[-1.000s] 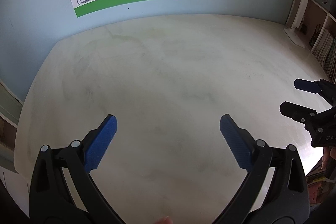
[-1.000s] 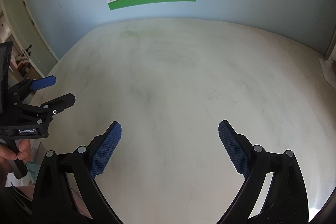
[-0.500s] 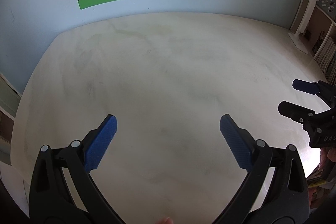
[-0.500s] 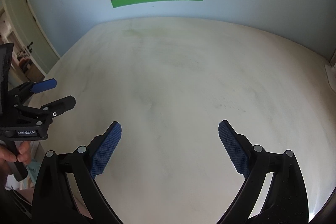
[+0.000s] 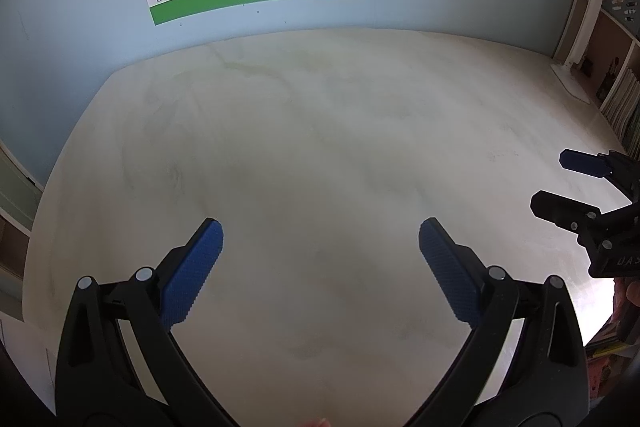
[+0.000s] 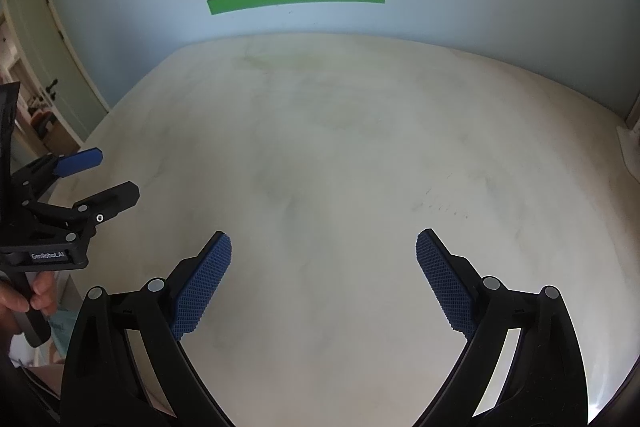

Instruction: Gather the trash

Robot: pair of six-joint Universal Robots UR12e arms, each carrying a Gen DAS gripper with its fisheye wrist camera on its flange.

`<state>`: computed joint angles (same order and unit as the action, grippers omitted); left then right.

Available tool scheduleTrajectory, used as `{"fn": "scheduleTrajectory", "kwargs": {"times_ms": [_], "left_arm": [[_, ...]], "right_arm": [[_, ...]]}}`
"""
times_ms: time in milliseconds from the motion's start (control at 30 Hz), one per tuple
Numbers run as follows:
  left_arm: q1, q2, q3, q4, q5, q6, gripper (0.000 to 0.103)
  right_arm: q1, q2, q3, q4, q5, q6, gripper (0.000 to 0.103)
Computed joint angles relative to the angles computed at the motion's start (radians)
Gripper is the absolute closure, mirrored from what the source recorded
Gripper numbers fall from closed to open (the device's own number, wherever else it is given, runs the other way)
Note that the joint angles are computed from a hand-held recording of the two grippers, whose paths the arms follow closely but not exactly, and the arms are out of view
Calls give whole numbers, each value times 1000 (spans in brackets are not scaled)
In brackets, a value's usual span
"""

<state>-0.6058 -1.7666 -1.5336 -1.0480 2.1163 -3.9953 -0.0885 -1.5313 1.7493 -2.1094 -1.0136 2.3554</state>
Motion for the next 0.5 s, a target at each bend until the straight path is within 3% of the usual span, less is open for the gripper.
{"fn": "scheduleTrajectory", "kwargs": {"times_ms": [500], "left_arm": [[11,2,6,-18,-16,2,7]], "right_arm": [[6,8,-12,14,-11,6,10]]}}
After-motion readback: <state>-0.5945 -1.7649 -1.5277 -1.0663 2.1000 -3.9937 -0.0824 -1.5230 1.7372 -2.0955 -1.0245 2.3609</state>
